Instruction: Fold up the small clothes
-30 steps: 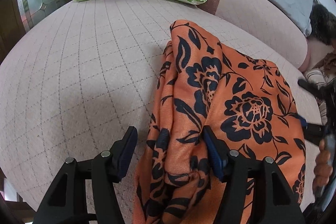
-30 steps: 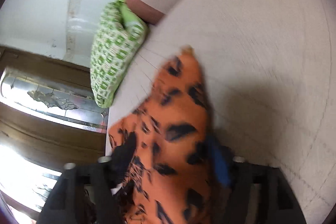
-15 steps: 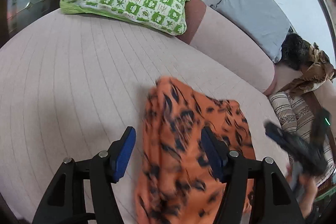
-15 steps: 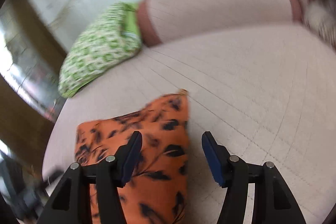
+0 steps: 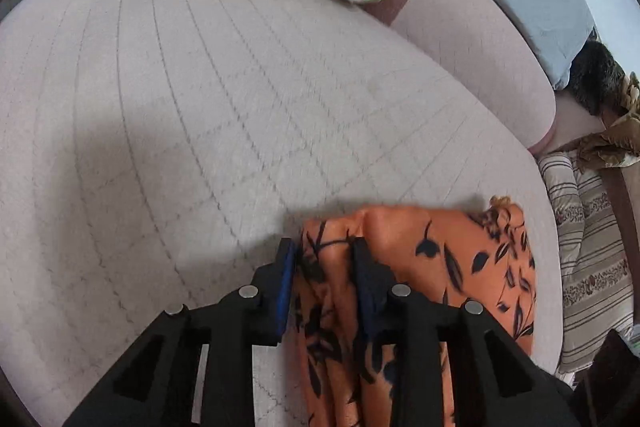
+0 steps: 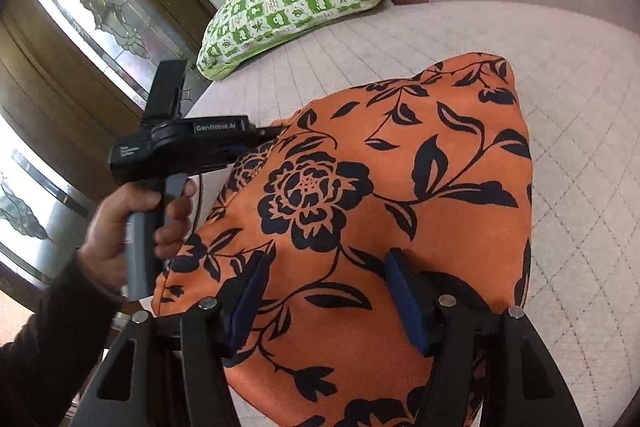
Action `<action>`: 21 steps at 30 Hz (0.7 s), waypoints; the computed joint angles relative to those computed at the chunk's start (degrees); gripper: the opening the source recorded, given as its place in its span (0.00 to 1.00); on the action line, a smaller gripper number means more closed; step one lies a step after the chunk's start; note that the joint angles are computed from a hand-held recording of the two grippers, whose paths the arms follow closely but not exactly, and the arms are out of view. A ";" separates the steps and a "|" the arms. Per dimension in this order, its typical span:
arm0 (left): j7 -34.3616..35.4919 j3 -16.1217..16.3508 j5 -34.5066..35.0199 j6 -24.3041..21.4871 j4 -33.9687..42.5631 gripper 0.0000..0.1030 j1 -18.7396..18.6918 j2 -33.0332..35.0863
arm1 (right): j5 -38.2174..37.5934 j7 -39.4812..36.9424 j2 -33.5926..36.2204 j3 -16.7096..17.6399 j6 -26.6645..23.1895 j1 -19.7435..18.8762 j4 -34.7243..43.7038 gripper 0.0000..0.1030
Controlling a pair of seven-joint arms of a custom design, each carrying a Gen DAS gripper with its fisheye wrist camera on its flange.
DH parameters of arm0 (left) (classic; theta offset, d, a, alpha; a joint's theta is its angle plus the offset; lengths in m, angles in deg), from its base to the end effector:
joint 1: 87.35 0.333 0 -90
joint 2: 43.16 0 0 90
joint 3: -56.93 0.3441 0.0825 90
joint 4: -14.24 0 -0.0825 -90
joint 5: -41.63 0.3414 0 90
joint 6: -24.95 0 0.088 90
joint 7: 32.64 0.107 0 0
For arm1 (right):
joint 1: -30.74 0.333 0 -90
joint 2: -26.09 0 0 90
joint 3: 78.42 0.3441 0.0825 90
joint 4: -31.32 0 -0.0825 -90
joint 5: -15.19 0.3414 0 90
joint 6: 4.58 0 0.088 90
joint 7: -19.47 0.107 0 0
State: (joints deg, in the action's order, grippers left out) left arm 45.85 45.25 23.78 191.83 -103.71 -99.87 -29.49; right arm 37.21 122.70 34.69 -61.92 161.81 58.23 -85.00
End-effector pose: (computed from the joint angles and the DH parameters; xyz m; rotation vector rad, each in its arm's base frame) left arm 0.5609 -0.2218 0.4458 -2.1298 1.9640 -0.9518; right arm 0.4491 0.3890 0.5101 -1.8293 1.5307 0.0617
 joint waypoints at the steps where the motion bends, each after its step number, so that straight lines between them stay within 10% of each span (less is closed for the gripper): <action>1: -2.75 2.23 3.78 -0.49 0.03 0.30 -1.98 -0.40 | 1.71 -1.41 -0.25 0.66 0.13 -0.56 -0.38 0.63; 6: -14.15 6.08 15.78 2.91 -6.16 0.34 -6.16 -6.92 | 2.67 -2.69 -0.38 0.26 -0.01 -0.15 -0.27 0.65; 9: -32.87 7.74 36.79 5.73 -12.70 0.53 -7.30 -14.30 | 9.64 -6.55 -1.90 2.51 1.77 -1.15 -0.52 0.65; 14: -52.28 -0.98 56.33 0.83 -16.75 0.59 -1.81 -21.15 | 11.84 -4.43 -2.66 0.89 1.86 0.29 -2.63 0.78; 21: -56.22 -9.04 57.84 -3.35 -19.23 0.59 1.75 -23.23 | 9.36 -1.43 -7.92 -1.43 6.80 3.14 -6.13 0.78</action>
State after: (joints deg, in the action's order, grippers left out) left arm -10.37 36.21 81.61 188.48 -122.94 -98.13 -52.72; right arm 46.57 121.27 26.78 -63.34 168.61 61.37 -91.13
